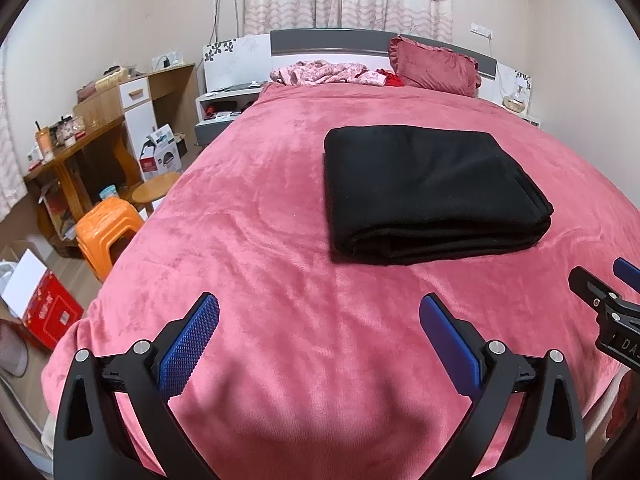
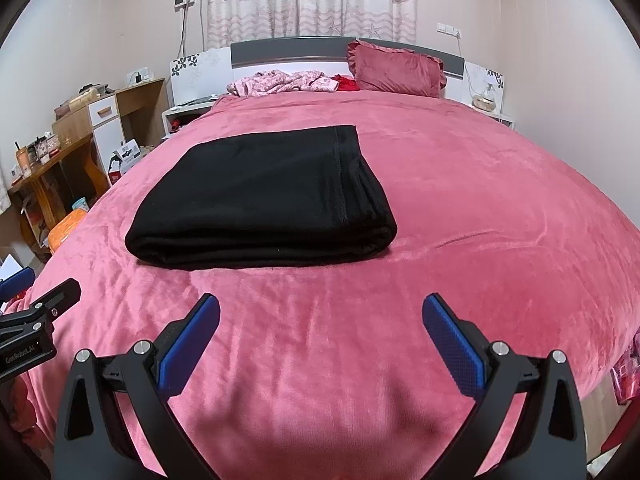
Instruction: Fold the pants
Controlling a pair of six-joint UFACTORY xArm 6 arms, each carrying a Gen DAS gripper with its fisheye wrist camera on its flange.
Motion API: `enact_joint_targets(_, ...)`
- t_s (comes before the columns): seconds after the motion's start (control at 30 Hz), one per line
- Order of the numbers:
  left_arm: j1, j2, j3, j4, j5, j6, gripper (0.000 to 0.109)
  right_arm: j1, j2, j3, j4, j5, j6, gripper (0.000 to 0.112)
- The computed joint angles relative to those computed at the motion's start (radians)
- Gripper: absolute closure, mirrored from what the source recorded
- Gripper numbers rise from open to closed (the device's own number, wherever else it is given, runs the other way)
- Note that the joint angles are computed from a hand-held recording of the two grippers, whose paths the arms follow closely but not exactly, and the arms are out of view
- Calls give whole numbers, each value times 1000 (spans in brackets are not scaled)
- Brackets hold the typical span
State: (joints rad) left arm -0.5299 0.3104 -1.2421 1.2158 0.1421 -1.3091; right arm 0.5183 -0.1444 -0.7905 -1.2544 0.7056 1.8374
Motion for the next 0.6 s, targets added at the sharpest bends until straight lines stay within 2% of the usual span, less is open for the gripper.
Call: enact_joint_targets(0.6, 3, 1, 5, -41, -5, 45, 9, -15, 2, 5, -3, -21, -4, 11)
